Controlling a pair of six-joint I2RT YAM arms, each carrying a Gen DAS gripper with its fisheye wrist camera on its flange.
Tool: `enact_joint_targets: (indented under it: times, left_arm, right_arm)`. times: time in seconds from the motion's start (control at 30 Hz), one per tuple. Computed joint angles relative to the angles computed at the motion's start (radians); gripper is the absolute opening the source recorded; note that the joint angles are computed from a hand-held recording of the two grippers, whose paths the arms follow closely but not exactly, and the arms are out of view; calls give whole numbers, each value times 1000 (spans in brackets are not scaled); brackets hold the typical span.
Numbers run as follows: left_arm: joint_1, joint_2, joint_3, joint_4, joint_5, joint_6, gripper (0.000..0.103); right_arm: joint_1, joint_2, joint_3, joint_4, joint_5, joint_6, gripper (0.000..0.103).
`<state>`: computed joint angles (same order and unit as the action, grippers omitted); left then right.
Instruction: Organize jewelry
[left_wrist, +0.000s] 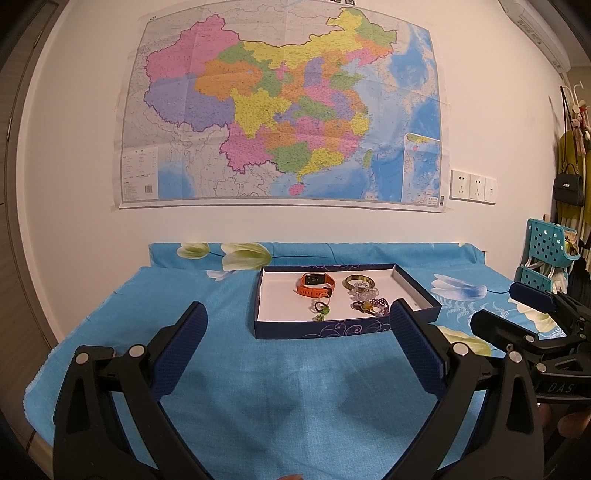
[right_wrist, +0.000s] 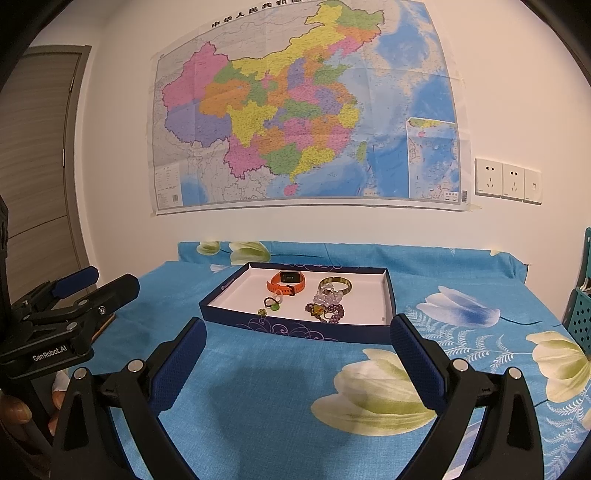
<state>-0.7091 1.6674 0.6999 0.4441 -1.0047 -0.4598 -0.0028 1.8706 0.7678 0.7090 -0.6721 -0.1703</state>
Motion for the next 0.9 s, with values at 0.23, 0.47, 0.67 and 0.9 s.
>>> enact_joint_targets:
  times: [0.23, 0.47, 0.67, 0.9]
  left_arm:
    - [-2, -3, 2, -8, -2, -2, 97]
    - [0, -1, 2, -4, -2, -1, 97]
    - [0, -3, 2, -7, 0, 0, 97]
    - [2, -1, 3, -5, 3, 0, 97]
  right_arm:
    - [0, 0, 2, -2, -1, -1, 96]
    - [0, 0, 1, 1, 1, 0, 96]
    - [1, 2, -5, 7, 4, -1, 96]
    - [1, 2, -3, 8, 2, 2, 96]
